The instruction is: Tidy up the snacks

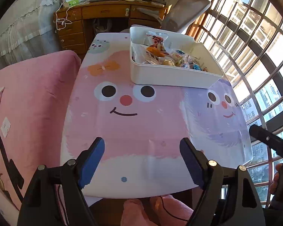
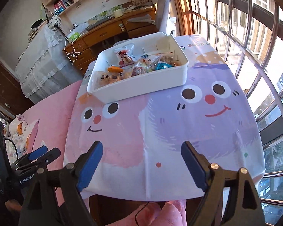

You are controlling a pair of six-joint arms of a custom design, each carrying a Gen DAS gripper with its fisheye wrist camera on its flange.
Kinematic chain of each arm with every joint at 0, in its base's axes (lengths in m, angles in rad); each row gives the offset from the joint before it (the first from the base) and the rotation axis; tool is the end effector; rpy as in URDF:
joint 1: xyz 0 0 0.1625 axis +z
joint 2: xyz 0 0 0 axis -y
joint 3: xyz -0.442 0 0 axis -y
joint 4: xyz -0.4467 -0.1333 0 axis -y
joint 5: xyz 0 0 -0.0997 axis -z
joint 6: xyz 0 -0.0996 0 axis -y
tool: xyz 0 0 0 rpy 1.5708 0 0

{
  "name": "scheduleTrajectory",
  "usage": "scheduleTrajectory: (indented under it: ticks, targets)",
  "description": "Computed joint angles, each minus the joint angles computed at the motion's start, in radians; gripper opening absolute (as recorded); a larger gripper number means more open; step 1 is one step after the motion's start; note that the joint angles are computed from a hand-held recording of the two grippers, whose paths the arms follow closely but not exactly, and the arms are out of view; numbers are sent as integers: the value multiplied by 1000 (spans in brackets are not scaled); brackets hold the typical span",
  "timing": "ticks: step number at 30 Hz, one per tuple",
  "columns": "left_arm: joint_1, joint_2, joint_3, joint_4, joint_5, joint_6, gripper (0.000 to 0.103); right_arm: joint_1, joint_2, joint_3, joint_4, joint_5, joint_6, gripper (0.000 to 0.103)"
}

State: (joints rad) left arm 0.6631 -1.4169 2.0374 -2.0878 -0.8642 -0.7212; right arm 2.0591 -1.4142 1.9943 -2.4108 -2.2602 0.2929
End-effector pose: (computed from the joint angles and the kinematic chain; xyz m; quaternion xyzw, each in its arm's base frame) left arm -0.2899 -0.4777 0.2539 0.1051 0.9312 -0.2180 0.2724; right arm 0.3239 -0.4606 0.3056 0.0475 -0.9331 0.2404 0.2634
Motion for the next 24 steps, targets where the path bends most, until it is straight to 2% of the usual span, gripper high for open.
scheduleTrajectory:
  ticks: [4, 12, 18, 24]
  targets:
    - [-17, 69, -25, -45, -50, -48, 81, -27, -45, 15, 51, 26, -25, 86]
    - [-66, 228, -139, -54, -127, -138, 81, -74, -136, -8, 158, 66, -159, 88]
    - [-119, 293, -248, 33, -77, -174, 81, -74, -157, -84, 248, 61, -197, 88]
    - [-141, 304, -345, 178, -25, -239, 81, -45, -138, -180, 364, 56, -149, 88]
